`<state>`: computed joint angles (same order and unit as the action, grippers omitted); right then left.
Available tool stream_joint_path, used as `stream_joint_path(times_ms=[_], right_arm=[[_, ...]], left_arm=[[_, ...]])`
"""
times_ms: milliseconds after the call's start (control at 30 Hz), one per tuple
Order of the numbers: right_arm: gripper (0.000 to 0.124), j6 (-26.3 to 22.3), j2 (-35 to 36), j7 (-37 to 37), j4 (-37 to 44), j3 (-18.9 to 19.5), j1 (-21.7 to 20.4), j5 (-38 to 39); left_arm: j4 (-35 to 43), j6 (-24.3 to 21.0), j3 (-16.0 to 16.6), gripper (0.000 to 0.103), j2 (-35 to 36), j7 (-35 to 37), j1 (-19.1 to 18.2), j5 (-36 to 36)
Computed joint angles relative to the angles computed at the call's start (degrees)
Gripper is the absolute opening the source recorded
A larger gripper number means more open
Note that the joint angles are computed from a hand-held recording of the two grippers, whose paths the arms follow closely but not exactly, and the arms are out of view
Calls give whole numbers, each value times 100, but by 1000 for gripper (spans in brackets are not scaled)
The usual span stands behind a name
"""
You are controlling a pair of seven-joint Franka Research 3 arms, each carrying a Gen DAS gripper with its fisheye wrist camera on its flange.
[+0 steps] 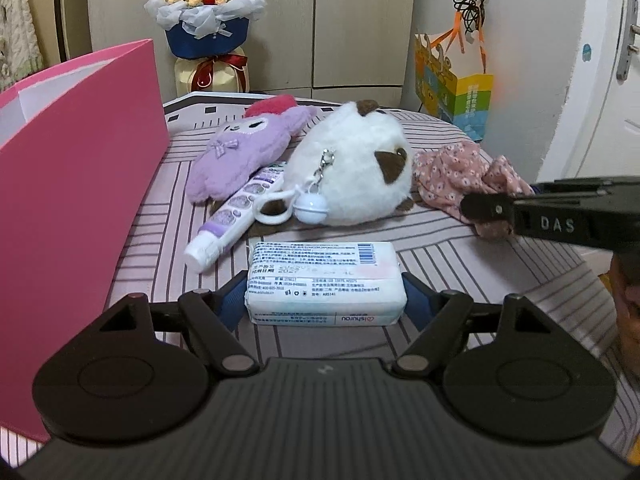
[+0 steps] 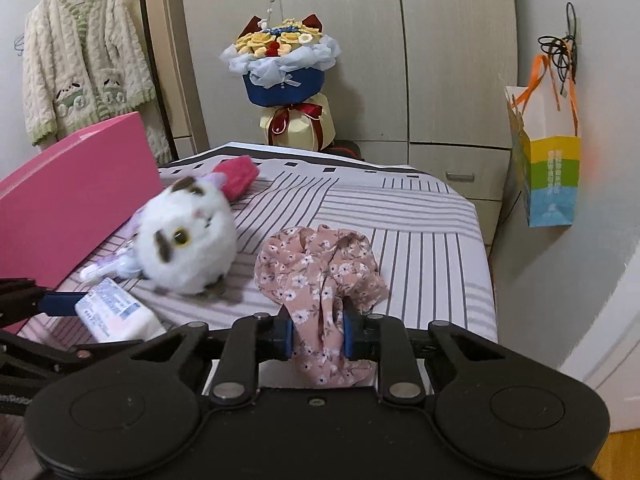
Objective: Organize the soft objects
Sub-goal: 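Carry the soap bar with the left gripper while the right gripper carries the floral cloth over the box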
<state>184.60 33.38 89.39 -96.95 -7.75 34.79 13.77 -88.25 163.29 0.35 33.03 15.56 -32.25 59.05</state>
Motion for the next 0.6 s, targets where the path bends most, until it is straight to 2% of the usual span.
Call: stream_joint_path(times_ms=[67, 200, 333, 367, 467, 600], right_arm=[[26, 96, -112, 116, -240, -270, 302, 52], [26, 357, -399, 303, -792, -480, 673, 301], [26, 695, -593, 255, -1270, -1003, 1398, 772], [26, 778, -669, 205, -1377, -913, 1385, 853], [26, 973, -881, 94, -1639, -278, 956, 945], [26, 1095, -1066, -222, -1929, -67, 978, 1189]], left_arm=[[-108, 52, 16, 77, -75, -63, -16, 43], [-381, 212, 68, 77, -262, -340, -63, 274], [-636, 330, -10, 77, -466, -410, -3, 433], [-698, 361, -28, 77, -520, -437, 17, 469], [-900, 482, -187, 77, -688, -199, 168, 438], [-1323, 716, -440, 77, -999, 448, 449, 99]])
